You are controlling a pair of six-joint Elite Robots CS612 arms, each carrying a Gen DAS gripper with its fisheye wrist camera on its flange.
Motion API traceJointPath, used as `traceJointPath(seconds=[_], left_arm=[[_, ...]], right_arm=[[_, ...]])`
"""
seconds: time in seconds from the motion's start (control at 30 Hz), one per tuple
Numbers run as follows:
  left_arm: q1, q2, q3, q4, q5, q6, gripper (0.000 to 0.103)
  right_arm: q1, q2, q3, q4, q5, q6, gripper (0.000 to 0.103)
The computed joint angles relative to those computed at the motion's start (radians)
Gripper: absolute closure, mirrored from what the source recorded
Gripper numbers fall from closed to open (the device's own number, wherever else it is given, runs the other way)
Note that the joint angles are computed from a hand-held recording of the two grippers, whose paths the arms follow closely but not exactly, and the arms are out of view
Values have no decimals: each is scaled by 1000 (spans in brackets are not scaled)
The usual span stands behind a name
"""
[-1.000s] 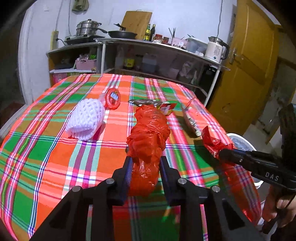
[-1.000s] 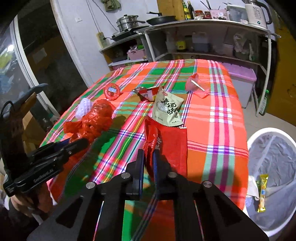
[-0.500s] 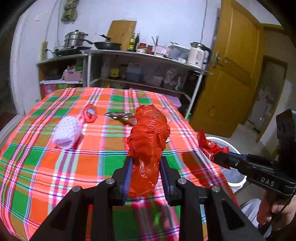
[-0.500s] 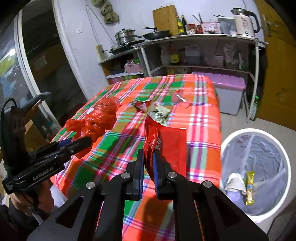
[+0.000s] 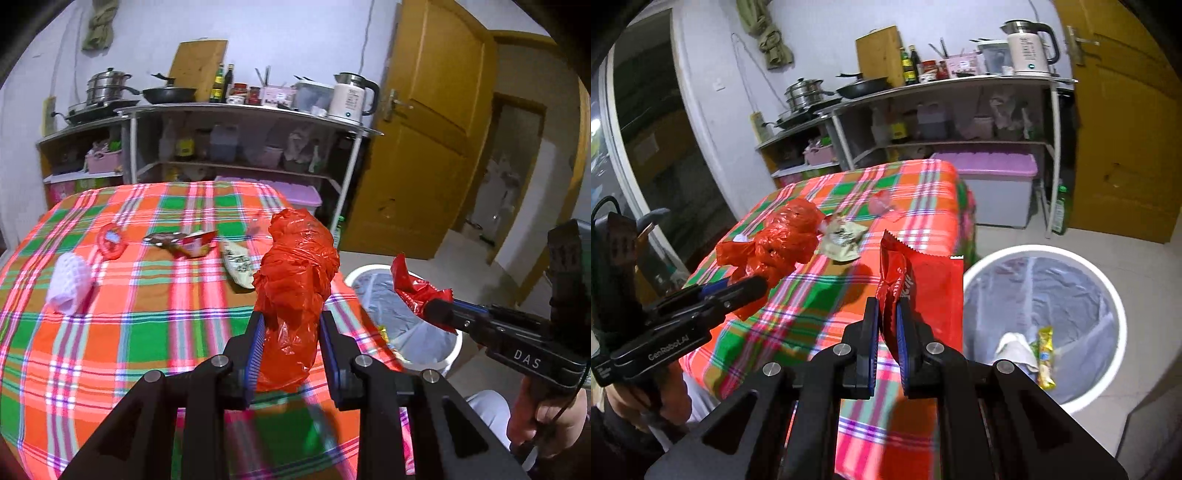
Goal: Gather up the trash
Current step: 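Carry both items over the white bin and open both tools to drop them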
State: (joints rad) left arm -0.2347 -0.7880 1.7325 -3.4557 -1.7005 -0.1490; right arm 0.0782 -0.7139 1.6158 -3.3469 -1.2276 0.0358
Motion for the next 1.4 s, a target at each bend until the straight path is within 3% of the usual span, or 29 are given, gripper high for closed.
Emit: traceJointPath(seconds=[0.6,1.4], left_arm=[[-68,44,-90,94,-77,73,73],[-102,125,-237,317,-127,124,69]], right_arm=[[-66,-13,57,-54,-72,86,93],[-106,28,18,0,-77,131,96]])
